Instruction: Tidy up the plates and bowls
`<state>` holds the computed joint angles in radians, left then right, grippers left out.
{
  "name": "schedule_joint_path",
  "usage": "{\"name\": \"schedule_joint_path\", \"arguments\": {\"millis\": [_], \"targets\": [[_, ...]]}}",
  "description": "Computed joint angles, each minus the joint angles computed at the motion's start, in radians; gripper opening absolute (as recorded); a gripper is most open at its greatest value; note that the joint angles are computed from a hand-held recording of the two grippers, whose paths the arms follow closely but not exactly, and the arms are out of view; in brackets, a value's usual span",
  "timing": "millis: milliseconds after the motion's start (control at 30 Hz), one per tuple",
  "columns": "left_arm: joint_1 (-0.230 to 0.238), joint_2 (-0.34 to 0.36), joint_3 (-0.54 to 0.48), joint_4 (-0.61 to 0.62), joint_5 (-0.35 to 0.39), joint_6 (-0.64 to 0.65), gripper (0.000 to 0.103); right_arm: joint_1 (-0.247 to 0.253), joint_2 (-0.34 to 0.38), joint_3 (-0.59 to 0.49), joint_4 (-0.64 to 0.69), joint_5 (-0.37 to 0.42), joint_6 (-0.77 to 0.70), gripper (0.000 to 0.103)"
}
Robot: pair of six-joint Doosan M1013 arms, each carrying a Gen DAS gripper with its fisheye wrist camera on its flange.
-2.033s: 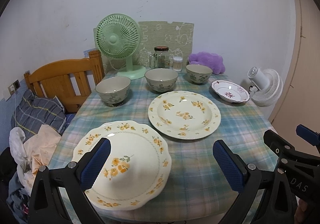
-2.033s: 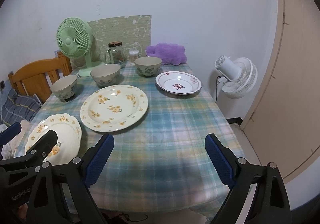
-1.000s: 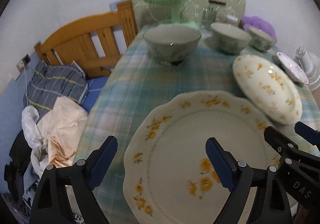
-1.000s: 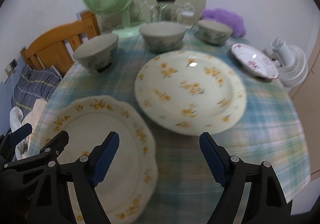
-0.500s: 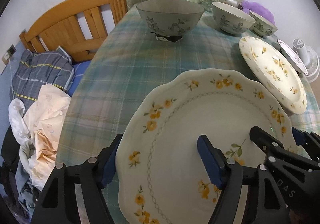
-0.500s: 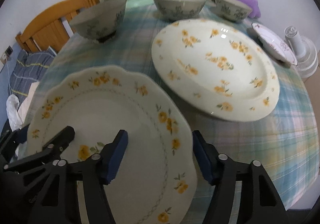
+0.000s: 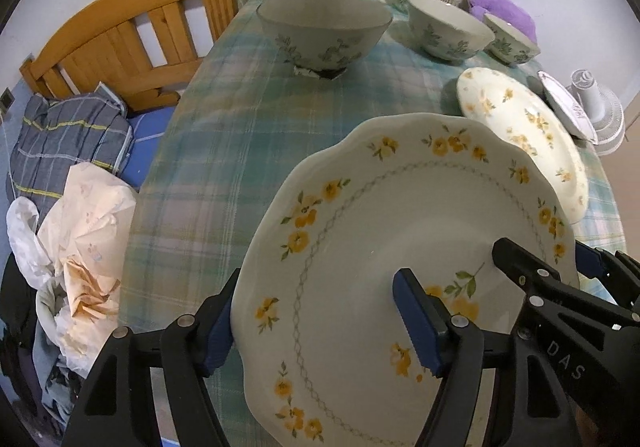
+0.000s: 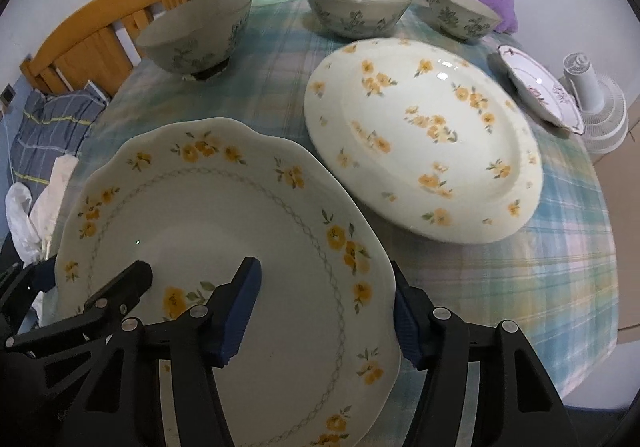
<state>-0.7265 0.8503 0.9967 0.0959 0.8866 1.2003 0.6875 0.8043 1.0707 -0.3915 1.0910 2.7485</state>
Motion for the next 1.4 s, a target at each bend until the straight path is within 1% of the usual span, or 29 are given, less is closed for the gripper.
{"name": "schedule_joint_path", "arguments": {"millis": [233,367,433,667,933,1133,1267,1400], "targets": [[-0.010,0.007,-0.039,-0.018,-0.018,0.046,0.073,-0.001,-0.030,0.013,-0.056,0.034,0.061,0.066],[-0.024,0.021,-0.067,-0.020,-0.022,0.081,0.073,-0.006,-0.057,0.057,-0.080,0.028,0.122,0.066],[-0.035,0.030,-0.083,-0.020,-0.018,0.095,0.073,-0.010,-0.077,0.094,-0.092,0.012,0.156,0.066],[-0.075,0.065,-0.155,-0.014,0.026,0.096,0.073,-0.026,-0.147,0.222,-0.113,-0.040,0.222,0.066],[-0.128,0.109,-0.245,-0.005,0.073,0.055,0.073,-0.057,-0.237,0.367,-0.135,-0.088,0.238,0.066],[-0.159,0.163,-0.342,-0.002,0.132,0.037,0.073,-0.085,-0.287,0.455,-0.135,-0.122,0.239,0.066],[-0.177,0.194,-0.396,-0.009,0.158,0.030,0.073,-0.100,-0.316,0.505,-0.137,-0.136,0.237,0.066],[-0.194,0.239,-0.476,-0.024,0.193,0.035,0.073,-0.118,-0.344,0.556,-0.139,-0.144,0.241,0.065]]}}
